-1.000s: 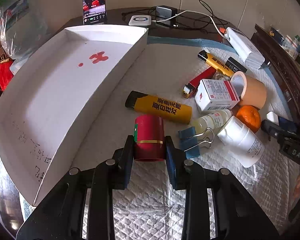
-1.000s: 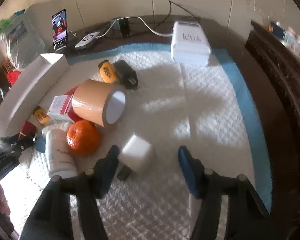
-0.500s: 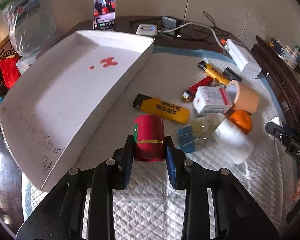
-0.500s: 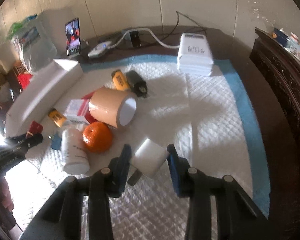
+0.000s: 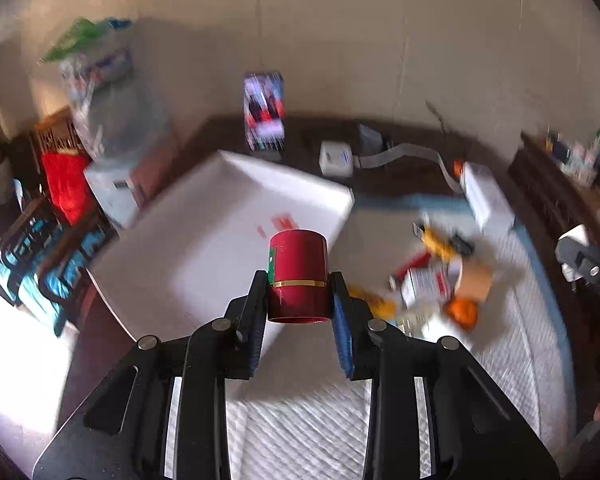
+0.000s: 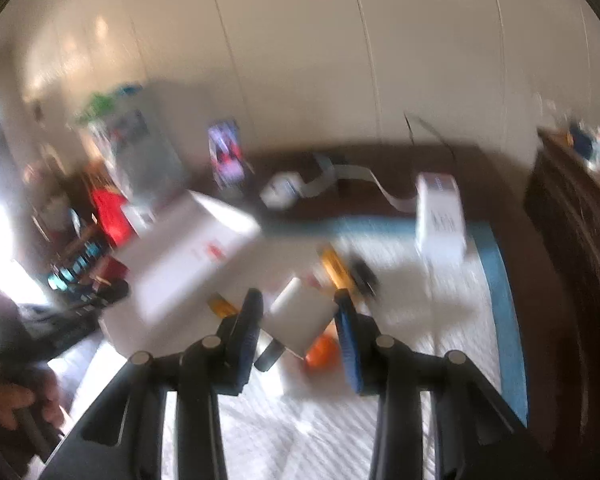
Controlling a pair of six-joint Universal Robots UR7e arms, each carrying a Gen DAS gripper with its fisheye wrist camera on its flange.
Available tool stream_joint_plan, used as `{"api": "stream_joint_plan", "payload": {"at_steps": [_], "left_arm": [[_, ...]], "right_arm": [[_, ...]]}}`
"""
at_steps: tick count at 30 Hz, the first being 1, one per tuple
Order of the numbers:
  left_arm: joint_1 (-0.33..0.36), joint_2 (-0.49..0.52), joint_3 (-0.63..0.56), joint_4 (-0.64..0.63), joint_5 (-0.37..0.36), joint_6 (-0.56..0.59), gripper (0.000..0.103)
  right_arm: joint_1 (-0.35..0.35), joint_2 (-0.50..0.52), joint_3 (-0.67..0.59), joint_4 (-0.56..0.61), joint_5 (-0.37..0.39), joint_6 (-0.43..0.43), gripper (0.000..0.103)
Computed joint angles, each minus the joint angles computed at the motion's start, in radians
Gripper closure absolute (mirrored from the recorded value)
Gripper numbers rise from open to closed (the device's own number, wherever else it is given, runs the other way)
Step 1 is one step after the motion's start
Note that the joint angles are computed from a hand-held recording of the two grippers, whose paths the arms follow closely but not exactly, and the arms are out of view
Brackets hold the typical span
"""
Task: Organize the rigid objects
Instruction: 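Carry the red tin and white plug into the white tray and open both tools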
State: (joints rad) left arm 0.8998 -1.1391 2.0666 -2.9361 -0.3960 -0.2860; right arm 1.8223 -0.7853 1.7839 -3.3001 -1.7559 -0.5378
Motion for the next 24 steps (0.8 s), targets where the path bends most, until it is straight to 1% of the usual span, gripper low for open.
{"api": "stream_joint_plan", "payload": {"at_steps": [3, 6, 9, 11, 12, 13, 14, 18, 19, 22, 24], "left_arm": [[-0.023, -0.055, -0.008, -0.13, 0.038, 0.164, 0.074], [-0.033, -0.102, -0.05, -0.224, 0.043, 0.324, 0.074], [-0.041, -0.114, -0.108, -0.3, 0.035, 0.481, 0.074], [-0.048, -0.117, -0.144, -0.329, 0.022, 0.568, 0.074], [-0.048, -0.121, -0.151, -0.316, 0.022, 0.57, 0.074], [-0.045, -0.128, -0.156, -0.285, 0.021, 0.546, 0.074], [-0.039, -0.139, -0.151, -0.239, 0.019, 0.495, 0.074], [0.011, -0.168, -0.075, -0.071, 0.034, 0.267, 0.074], [0.036, -0.177, -0.053, 0.004, 0.037, 0.186, 0.074], [0.104, -0.172, -0.024, 0.14, 0.033, 0.031, 0.074], [0.138, -0.152, -0.018, 0.173, 0.035, -0.024, 0.074]], "right_arm": [[0.068, -0.01, -0.016, -0.066, 0.039, 0.015, 0.067], [0.125, -0.009, -0.044, -0.11, 0.069, 0.048, 0.067], [0.178, 0.023, -0.101, -0.154, 0.061, 0.047, 0.067], [0.201, 0.046, -0.139, -0.16, 0.059, 0.047, 0.067], [0.208, 0.058, -0.155, -0.156, 0.056, 0.049, 0.067], [0.209, 0.065, -0.161, -0.147, 0.055, 0.052, 0.067], [0.208, 0.076, -0.166, -0.123, 0.053, 0.056, 0.067], [0.19, 0.12, -0.163, -0.041, 0.019, 0.053, 0.067], [0.18, 0.142, -0.167, -0.017, 0.004, 0.051, 0.067], [0.158, 0.188, -0.178, 0.034, -0.026, 0.047, 0.067], [0.144, 0.232, -0.218, 0.101, -0.045, 0.056, 0.067]]}}
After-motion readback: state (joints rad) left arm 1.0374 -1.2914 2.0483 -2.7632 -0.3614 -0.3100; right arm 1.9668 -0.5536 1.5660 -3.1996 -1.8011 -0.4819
